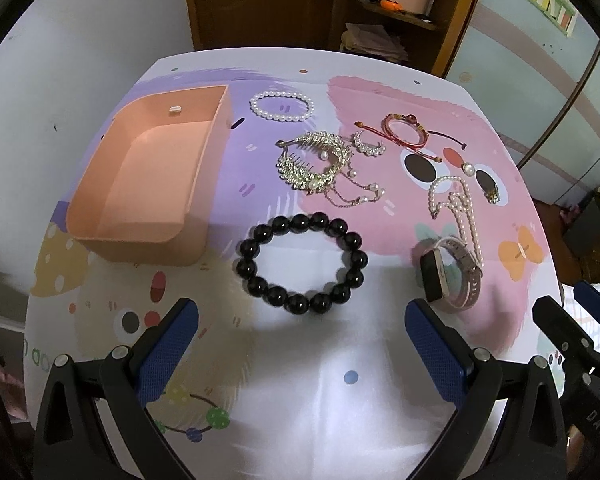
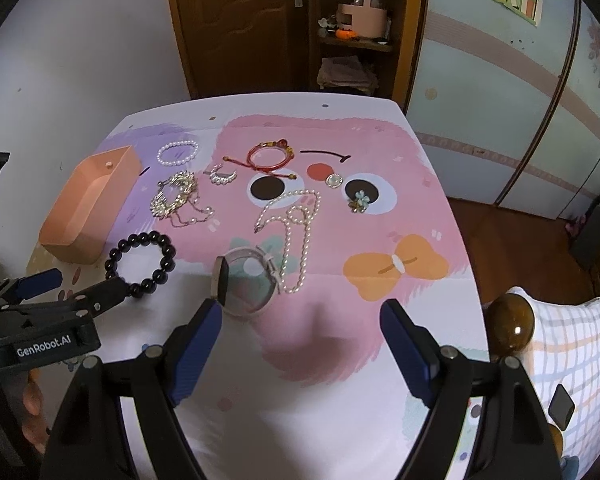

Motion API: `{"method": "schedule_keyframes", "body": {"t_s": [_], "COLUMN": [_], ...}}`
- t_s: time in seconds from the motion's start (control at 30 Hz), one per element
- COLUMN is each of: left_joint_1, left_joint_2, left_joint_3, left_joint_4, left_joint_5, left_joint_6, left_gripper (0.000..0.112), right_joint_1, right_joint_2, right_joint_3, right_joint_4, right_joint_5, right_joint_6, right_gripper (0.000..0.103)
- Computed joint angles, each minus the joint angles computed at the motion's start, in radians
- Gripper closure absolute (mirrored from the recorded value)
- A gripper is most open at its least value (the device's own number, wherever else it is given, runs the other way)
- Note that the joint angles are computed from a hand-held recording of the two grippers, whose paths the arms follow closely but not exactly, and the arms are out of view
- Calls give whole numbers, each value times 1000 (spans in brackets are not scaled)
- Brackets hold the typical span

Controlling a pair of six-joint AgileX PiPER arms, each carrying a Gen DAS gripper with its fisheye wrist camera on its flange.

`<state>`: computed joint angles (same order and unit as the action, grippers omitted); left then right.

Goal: Organize jewelry
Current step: 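Move right tool to the white-band watch while left tool approaches the black bead bracelet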

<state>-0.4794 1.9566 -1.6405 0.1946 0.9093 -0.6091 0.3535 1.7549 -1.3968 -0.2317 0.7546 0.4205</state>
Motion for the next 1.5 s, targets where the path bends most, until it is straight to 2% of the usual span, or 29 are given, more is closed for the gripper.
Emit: {"method": "schedule_keyframes", "body": {"t_s": [0.23, 0.47, 0.83, 1.0, 1.4, 1.5], "left_joint_1": [-10, -8, 20, 27, 30, 29], "left_joint_2": [57, 91, 73, 68, 71, 74], "left_joint_3": [-106, -144, -61, -29, 1, -1], "left_joint_4": [61, 75, 51, 41, -9, -18], "left_joint_5": [51, 52, -12, -32, -56, -54], "left_joint_6": [4, 20, 35, 39, 92, 112], "left_gripper": [10, 10, 10, 10, 25, 34], "right_joint_1": [-34, -62, -71, -77, -98, -100], "right_joint_2": [16, 41, 96, 130, 198, 206], "right_joint_3": [-30, -54, -92, -119, -149, -154], "right_joint_4": [10, 53, 128, 173, 286, 300], "right_joint_5": [2, 8, 12, 26, 57, 60], "right_joint_6": [-29, -80, -176, -217, -287, -297], "right_gripper": [21, 21, 22, 29, 42, 44]}}
